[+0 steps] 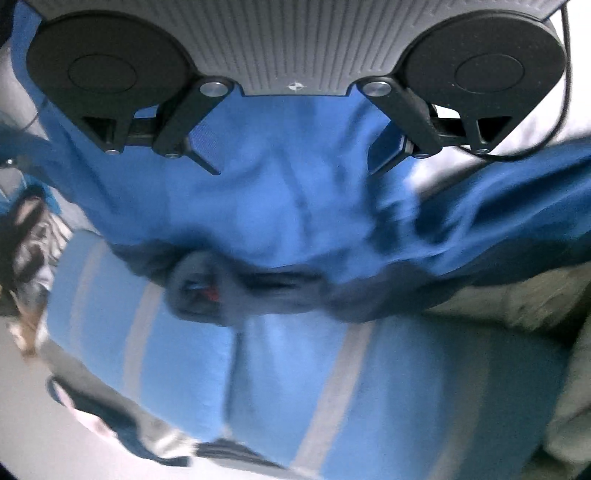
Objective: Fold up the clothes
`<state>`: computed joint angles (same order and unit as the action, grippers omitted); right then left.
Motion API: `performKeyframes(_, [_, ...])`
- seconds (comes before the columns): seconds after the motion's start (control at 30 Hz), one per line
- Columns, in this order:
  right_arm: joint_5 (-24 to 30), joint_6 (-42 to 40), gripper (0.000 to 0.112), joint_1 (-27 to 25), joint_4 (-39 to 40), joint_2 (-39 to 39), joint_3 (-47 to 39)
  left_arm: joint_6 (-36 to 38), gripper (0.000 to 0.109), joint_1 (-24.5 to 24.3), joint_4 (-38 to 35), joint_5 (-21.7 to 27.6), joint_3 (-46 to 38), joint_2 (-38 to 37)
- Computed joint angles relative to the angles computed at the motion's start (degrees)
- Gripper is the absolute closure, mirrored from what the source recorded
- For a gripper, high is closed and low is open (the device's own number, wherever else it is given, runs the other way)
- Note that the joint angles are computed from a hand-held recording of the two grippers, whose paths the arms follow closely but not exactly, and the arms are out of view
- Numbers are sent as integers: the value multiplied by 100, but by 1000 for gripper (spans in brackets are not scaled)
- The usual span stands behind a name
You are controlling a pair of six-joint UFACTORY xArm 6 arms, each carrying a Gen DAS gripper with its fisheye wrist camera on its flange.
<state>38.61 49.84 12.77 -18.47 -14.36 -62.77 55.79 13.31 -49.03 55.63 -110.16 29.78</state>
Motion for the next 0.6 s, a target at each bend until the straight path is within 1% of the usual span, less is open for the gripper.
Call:
performKeyframes(0.1, [-348,226,10,29,155,151,141,-305,24,201,234,78,-316,266])
performKeyframes(0.13, [-262,174,10,31,316,244,93,-485,24,252,342,192,-502,402])
performKeyframes(0.17, [-194,117,10,37,415,330,45,-696,24,314,451,354,-735,575])
performKeyframes(0.27, [-163,-109,10,85,389,513,-63,-1217,24,457,684,953,-1510,1115])
performKeyframes(0.33, [-361,-366,10,55,657,566,8,-1435,24,520,664,1212,-1944,1420])
performKeyframes(0.37, [-413,-290,10,34,686,591,28,-1586,25,543,701,1308,-2201,1594])
performKeyframes(0.4, [-458,-204,11,16,674,612,35,-1645,25,540,697,1221,-2241,1634])
performKeyframes(0.43, [-490,-94,11,2,578,623,19,-1628,25,532,672,1032,-2140,1573])
performKeyframes(0.5, [-577,199,11,-2,197,516,86,-1481,25,566,503,890,-1976,1404])
performKeyframes(0.6, [-700,608,10,22,-409,169,283,-994,25,743,-164,996,-1353,814])
